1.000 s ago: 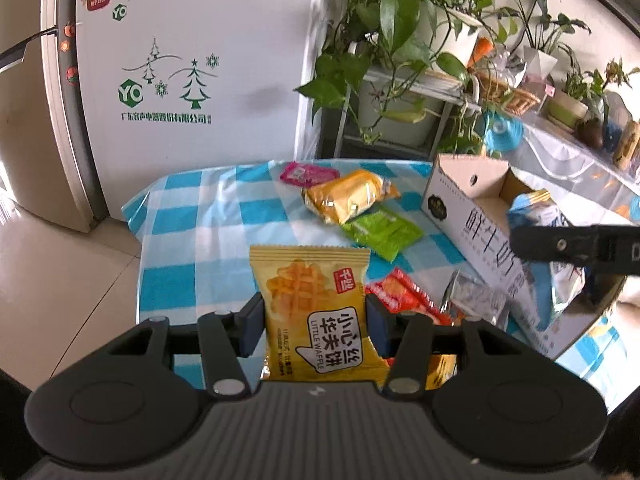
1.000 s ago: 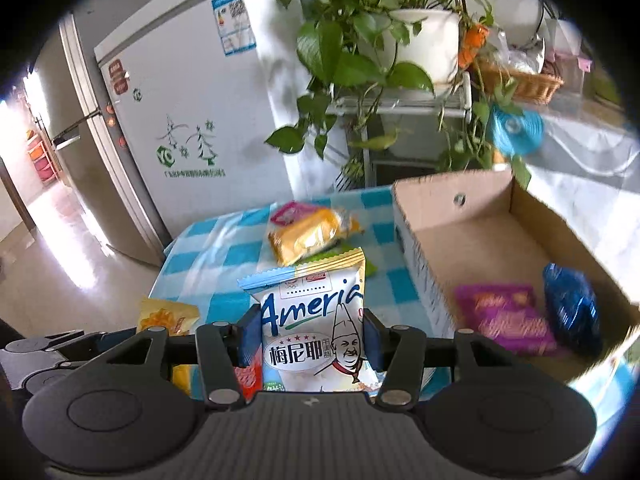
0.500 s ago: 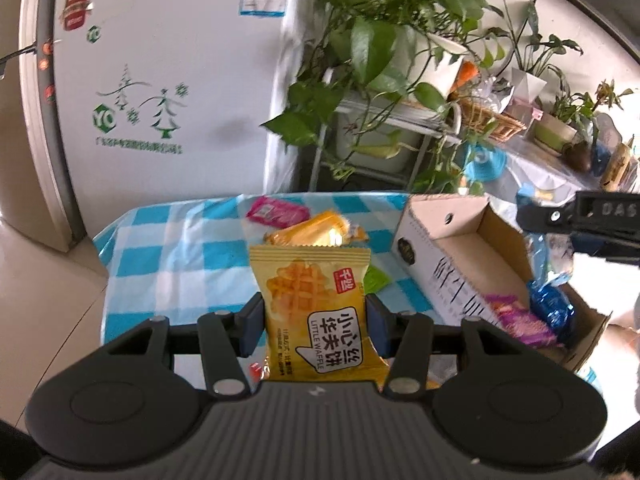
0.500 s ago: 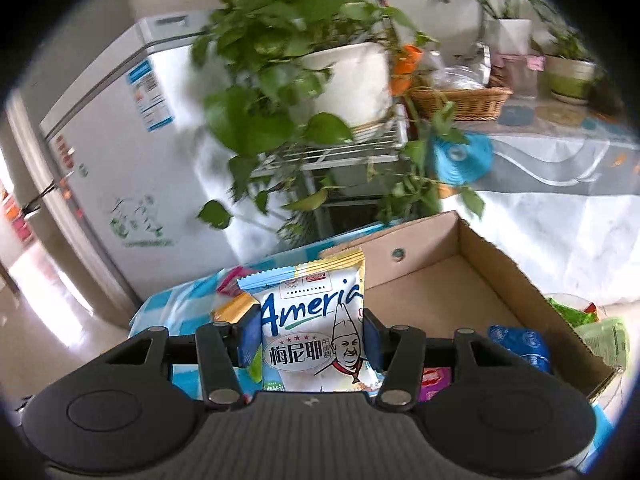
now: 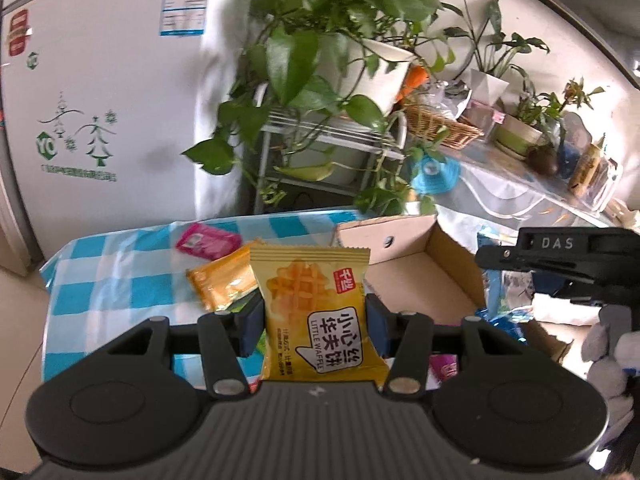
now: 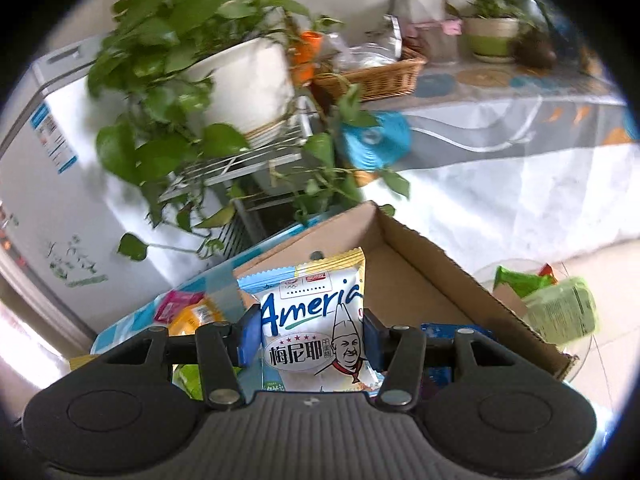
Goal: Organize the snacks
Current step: 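Carry the Ameri bag and waffle bag over the cardboard box with both tools, then lower both bags into the cardboard box and open both tools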
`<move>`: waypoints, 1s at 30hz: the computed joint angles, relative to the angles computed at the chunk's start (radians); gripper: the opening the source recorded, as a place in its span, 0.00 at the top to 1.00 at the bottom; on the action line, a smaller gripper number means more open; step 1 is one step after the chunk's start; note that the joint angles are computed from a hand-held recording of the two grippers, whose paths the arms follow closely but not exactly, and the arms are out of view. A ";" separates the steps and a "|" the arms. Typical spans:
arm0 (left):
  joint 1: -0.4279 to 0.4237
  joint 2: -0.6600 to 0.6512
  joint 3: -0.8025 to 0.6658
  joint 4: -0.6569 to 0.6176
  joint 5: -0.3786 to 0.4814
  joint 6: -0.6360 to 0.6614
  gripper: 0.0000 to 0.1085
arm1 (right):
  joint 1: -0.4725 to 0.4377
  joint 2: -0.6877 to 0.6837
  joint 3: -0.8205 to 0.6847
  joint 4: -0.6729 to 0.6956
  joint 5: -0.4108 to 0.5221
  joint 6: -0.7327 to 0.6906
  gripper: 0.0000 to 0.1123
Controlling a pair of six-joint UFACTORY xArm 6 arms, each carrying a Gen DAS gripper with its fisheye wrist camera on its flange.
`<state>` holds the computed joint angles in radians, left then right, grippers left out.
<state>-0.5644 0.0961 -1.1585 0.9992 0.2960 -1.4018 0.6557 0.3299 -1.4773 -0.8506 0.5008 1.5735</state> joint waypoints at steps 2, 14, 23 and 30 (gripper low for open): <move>-0.004 0.014 -0.019 -0.015 -0.005 0.015 0.53 | -0.009 -0.011 0.016 -0.002 -0.008 0.020 0.49; -0.024 0.127 -0.130 -0.176 -0.060 0.145 0.53 | -0.050 -0.070 0.102 -0.016 -0.062 0.148 0.49; -0.056 0.267 -0.252 -0.439 -0.139 0.361 0.53 | -0.065 -0.085 0.135 0.023 -0.061 0.165 0.49; -0.094 0.362 -0.348 -0.703 -0.142 0.572 0.52 | -0.062 -0.094 0.139 0.006 -0.023 0.195 0.47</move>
<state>-0.6585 0.4578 -1.5063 0.2967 0.1539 -0.8294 0.5940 0.2359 -1.3383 -0.8447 0.4773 1.7690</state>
